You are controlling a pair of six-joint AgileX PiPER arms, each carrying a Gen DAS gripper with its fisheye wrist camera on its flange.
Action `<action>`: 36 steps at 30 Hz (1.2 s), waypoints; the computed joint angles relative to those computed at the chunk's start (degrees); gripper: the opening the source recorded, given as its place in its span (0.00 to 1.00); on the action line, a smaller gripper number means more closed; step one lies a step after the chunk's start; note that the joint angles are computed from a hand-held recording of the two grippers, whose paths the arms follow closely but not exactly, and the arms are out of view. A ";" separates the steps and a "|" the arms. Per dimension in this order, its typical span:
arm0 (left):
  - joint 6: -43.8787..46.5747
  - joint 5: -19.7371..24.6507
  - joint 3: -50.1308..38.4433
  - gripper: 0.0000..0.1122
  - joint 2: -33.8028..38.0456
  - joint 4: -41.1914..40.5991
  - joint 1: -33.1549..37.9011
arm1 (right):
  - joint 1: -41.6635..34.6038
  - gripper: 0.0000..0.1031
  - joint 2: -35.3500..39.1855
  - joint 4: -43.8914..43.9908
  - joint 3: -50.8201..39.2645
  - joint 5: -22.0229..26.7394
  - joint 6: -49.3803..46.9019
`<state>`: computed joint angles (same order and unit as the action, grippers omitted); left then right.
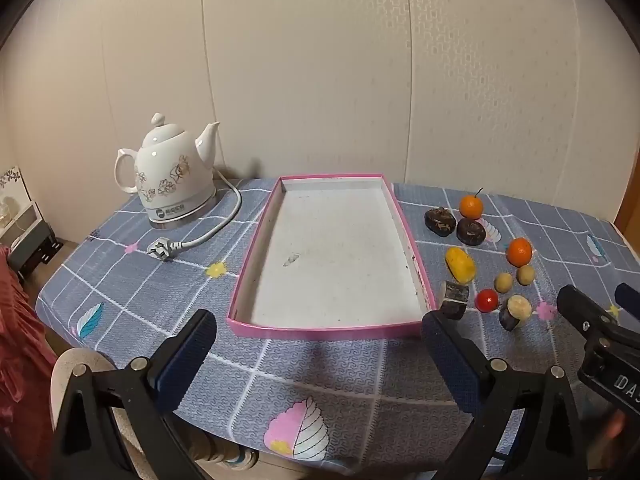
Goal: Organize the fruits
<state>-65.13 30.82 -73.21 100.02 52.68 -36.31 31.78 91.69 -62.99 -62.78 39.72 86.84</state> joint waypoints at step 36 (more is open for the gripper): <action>0.81 0.96 -1.53 0.91 1.44 -1.42 -0.95 | -1.22 1.00 0.19 3.41 -0.18 -2.10 -2.39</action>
<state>-64.32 31.79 -74.74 101.46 51.26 -37.26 30.56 91.88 -59.58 -62.96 37.61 84.45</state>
